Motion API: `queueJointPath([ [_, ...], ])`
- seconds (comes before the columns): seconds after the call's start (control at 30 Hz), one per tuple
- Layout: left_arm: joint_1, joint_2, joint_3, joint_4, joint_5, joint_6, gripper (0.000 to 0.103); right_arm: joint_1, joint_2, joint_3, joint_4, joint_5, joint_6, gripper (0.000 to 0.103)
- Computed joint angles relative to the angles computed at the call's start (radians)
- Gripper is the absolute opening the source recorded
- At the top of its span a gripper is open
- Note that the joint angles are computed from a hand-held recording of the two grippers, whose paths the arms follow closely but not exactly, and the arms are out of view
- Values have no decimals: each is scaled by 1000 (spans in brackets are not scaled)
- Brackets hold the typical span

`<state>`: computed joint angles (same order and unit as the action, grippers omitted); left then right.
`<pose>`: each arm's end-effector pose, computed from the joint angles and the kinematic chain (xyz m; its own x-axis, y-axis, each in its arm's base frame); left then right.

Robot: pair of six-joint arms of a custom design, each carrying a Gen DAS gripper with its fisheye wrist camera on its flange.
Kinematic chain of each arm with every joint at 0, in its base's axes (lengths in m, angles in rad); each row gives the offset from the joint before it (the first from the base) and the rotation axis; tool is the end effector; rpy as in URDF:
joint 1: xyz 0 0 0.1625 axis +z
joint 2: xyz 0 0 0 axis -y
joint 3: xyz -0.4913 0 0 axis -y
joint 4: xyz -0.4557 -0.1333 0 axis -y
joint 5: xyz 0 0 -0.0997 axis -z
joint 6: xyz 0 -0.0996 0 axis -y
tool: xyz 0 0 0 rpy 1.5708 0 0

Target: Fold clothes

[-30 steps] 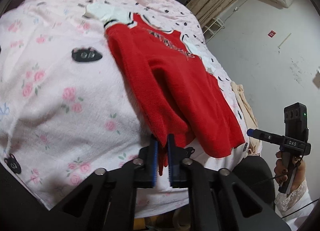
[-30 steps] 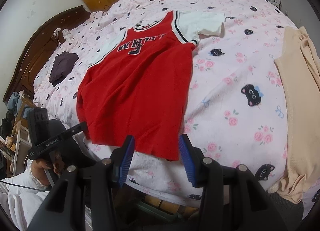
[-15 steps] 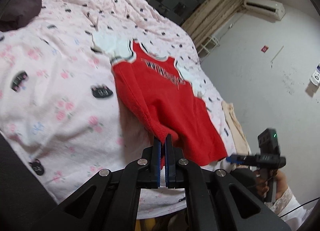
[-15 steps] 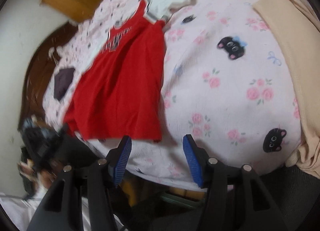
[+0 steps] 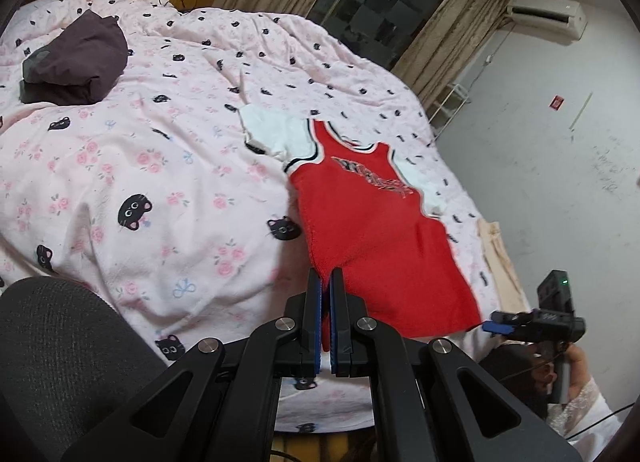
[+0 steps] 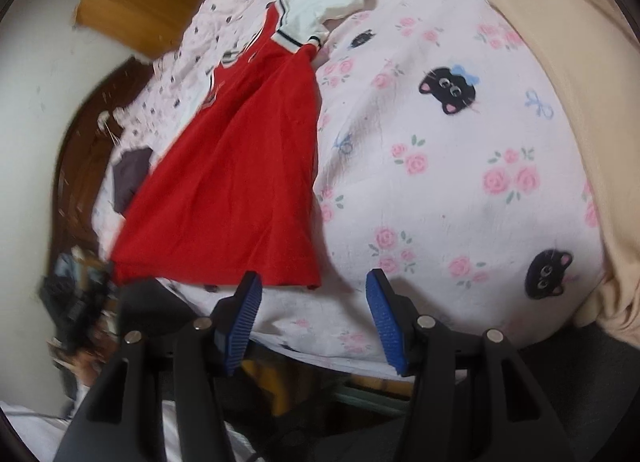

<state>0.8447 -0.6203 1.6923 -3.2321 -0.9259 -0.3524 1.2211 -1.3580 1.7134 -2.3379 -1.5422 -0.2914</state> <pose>-0.3501 -0.6853 0.0371 -0.9596 0.0490 -0.2772 0.2352 0.6804 -0.6941 -0.0990 -0.6688 0.4328 -0.9935 0.0704 0.0899 0.0298 0.9200 -0.3908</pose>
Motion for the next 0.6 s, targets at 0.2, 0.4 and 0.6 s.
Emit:
queueJointPath([
  [0.2, 5, 5, -10, 19, 10, -8, 2, -62, 12, -9, 38, 182, 122, 61],
  [0.4, 7, -2, -7, 20, 23, -14, 2, 6, 15, 38, -92, -20, 16, 61],
  [0.6, 9, 0, -9, 20, 20, -16, 2, 132, 56, 105, -322, -368, -267, 43],
])
